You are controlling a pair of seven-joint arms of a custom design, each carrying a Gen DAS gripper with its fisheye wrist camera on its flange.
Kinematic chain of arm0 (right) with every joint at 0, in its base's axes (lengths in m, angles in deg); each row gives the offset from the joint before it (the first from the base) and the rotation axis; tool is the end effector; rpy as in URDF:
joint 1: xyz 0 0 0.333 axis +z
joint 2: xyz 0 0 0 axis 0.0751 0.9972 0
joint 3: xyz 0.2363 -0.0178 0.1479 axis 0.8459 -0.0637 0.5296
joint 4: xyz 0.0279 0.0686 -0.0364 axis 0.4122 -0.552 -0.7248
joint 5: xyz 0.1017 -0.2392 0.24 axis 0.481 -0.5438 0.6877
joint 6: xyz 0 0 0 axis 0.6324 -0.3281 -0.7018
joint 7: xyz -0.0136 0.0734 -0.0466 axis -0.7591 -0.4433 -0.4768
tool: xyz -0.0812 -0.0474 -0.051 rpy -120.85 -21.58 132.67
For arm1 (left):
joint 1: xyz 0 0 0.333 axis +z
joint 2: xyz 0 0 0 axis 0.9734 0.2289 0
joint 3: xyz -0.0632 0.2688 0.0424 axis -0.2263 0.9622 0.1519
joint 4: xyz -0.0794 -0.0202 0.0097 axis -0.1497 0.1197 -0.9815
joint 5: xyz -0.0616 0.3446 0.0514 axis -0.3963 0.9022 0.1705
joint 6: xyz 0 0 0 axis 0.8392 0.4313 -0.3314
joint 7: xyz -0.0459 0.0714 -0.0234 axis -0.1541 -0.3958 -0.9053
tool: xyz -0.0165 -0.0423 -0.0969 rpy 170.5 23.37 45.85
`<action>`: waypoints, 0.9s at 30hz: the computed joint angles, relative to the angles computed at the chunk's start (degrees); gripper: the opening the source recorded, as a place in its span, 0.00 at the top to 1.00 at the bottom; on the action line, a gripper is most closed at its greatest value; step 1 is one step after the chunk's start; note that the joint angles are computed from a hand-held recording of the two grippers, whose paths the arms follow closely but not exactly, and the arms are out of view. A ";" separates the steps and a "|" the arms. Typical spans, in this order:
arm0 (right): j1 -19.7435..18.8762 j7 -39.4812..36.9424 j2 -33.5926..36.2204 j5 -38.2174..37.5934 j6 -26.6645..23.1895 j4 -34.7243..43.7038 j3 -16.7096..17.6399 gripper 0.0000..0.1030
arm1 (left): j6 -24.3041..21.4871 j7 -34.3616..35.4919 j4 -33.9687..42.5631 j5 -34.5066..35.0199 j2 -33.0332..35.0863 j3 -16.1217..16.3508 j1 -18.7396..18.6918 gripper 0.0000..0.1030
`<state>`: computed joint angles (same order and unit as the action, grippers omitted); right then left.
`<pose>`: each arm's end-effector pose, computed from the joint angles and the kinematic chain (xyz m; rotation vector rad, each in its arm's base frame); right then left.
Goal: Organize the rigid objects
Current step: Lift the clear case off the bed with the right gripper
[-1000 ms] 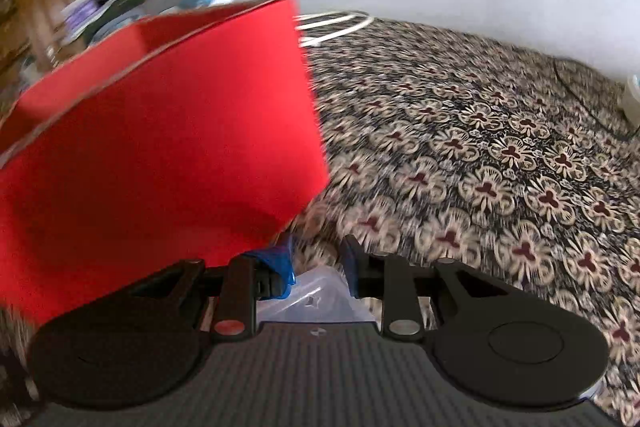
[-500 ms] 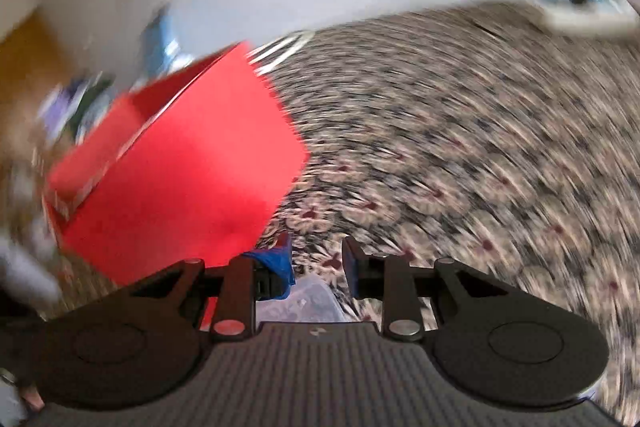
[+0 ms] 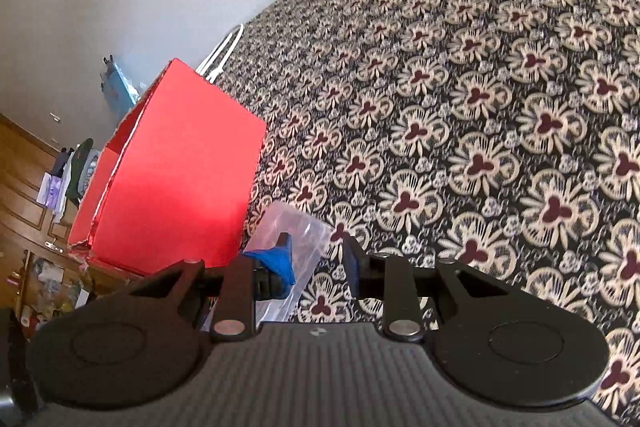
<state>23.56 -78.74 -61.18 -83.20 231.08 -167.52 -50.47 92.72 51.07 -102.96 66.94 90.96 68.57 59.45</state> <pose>0.4187 0.2835 0.4140 -0.9422 2.1149 -0.2093 0.5094 -0.3037 0.4365 -0.7658 2.6305 -0.7079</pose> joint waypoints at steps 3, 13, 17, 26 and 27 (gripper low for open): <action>0.07 0.31 0.15 -0.10 0.67 0.10 0.02 0.90 | -2.80 -3.04 2.14 1.68 0.96 0.39 -0.84 0.40; 0.14 -0.53 2.28 -0.07 3.91 1.70 -0.96 0.90 | -9.21 -10.10 8.03 2.90 4.23 0.41 -2.55 0.34; 0.25 -1.76 3.40 0.41 5.52 2.27 -1.81 0.90 | -9.97 -12.20 9.60 4.42 5.40 0.63 -3.02 0.34; 1.56 -4.06 7.01 2.05 9.07 4.34 -3.87 0.90 | -10.72 -13.56 11.71 4.72 7.16 0.53 -3.02 0.30; 1.98 -3.34 7.49 1.31 9.34 4.87 -4.30 0.90 | -10.99 -13.60 11.92 4.44 7.28 0.49 -2.92 0.30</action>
<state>25.54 -82.08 -53.70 -81.89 240.42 -162.65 -54.77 81.73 37.48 -91.04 71.38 98.24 69.06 56.53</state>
